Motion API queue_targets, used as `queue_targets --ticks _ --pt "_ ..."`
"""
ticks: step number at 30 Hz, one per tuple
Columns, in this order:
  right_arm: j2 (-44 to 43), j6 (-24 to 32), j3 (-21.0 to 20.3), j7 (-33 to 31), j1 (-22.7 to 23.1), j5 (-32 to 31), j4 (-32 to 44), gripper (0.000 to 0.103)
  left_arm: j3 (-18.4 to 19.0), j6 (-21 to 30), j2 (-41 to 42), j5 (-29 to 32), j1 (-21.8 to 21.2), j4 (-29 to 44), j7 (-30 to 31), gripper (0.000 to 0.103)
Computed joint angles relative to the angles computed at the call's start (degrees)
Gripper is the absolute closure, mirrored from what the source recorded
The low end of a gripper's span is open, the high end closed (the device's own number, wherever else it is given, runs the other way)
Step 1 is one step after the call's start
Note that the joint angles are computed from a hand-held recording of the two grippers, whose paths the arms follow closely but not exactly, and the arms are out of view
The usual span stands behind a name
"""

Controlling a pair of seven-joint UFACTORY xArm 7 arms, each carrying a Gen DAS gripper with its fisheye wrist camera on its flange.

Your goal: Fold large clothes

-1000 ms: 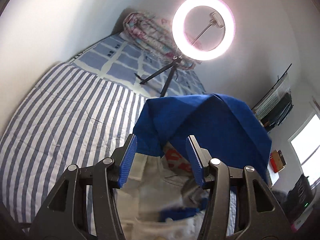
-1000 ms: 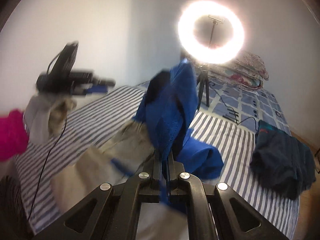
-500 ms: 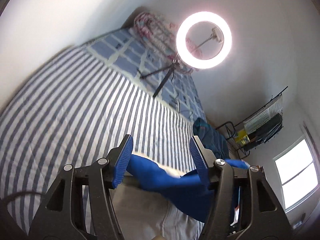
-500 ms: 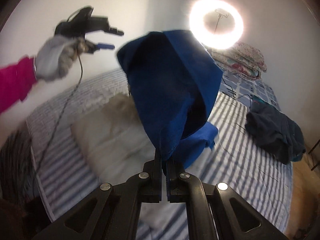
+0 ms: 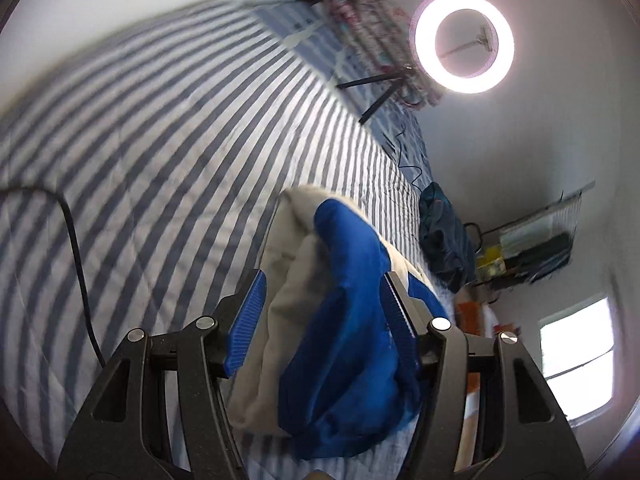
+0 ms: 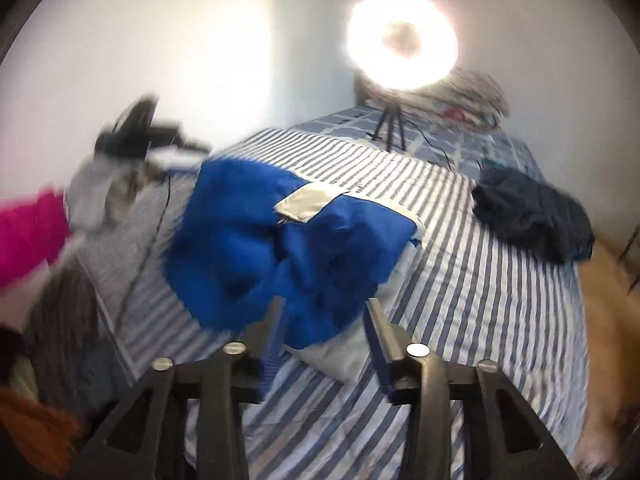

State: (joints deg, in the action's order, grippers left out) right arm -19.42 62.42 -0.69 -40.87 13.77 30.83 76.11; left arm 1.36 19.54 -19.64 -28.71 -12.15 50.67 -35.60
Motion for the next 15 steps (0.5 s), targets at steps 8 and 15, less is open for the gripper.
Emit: queue_targets --ticks 8,15 --pt "9.0 5.8 -0.5 17.5 -3.4 7.2 3.7 0.042 1.7 0.5 1.5 -5.5 -2.1 0.3 2.3 0.038" --pt "13.5 1.7 2.4 24.6 -4.2 13.2 0.3 0.049 0.8 3.1 8.5 -10.0 -1.6 6.5 5.6 0.043"
